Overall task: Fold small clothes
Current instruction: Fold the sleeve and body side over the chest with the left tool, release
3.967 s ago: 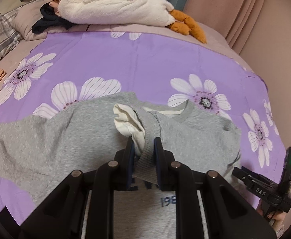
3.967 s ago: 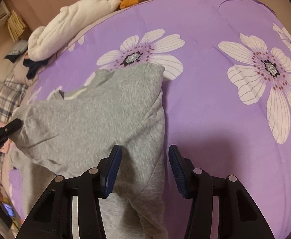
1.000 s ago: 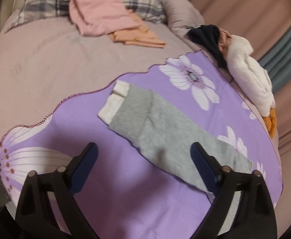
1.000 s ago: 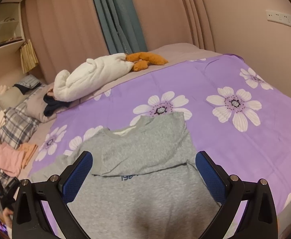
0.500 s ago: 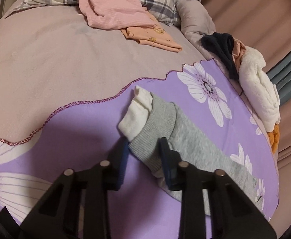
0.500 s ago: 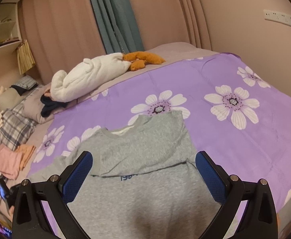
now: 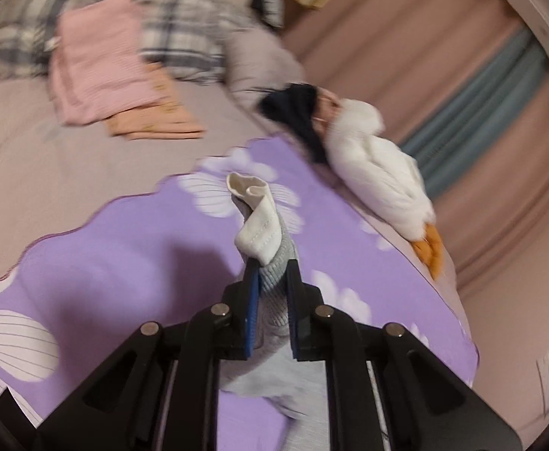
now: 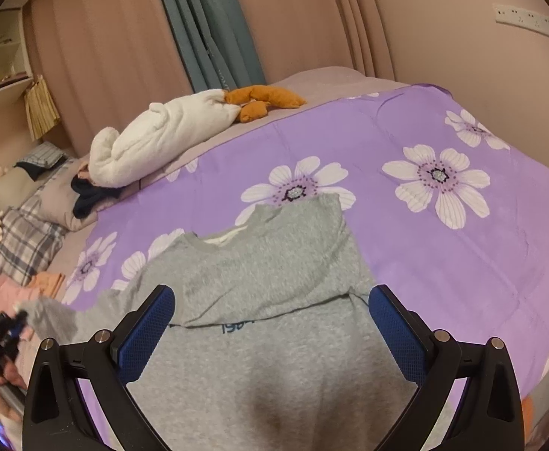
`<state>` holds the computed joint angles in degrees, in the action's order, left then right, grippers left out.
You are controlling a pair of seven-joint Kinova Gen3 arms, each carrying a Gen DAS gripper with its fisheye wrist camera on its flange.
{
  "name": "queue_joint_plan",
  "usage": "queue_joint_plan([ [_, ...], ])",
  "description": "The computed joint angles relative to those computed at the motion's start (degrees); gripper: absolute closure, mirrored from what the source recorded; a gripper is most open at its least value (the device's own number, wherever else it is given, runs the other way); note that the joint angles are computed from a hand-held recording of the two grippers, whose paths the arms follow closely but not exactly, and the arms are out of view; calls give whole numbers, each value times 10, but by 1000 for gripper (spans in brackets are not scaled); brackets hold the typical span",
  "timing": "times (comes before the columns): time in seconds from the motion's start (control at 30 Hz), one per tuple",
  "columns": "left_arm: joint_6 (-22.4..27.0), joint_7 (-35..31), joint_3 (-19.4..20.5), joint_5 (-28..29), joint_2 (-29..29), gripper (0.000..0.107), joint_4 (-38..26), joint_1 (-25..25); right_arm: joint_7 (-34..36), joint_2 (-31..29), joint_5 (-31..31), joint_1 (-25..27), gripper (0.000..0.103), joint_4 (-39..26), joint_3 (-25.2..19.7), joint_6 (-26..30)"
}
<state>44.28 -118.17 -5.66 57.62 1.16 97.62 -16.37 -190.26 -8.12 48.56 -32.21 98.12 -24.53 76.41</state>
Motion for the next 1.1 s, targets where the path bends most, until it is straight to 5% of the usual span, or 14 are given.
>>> queue_joint_plan([
  [0.23,32,-80,35,8,-21,95,-7,62,-2,-12,-9,8,1,16,2,-20],
  [0.6,39,-44,89,-115,27,95,-19,159,11,-32,-41,36,1,35,2,-42],
  [1.03,77,-22,107,-170,68,90,-23,175,25,-36,-71,69,1,47,4,-74],
  [1.1,104,-45,111,-142,63,77,-23,152,32,-37,-75,71,1,49,7,-84],
])
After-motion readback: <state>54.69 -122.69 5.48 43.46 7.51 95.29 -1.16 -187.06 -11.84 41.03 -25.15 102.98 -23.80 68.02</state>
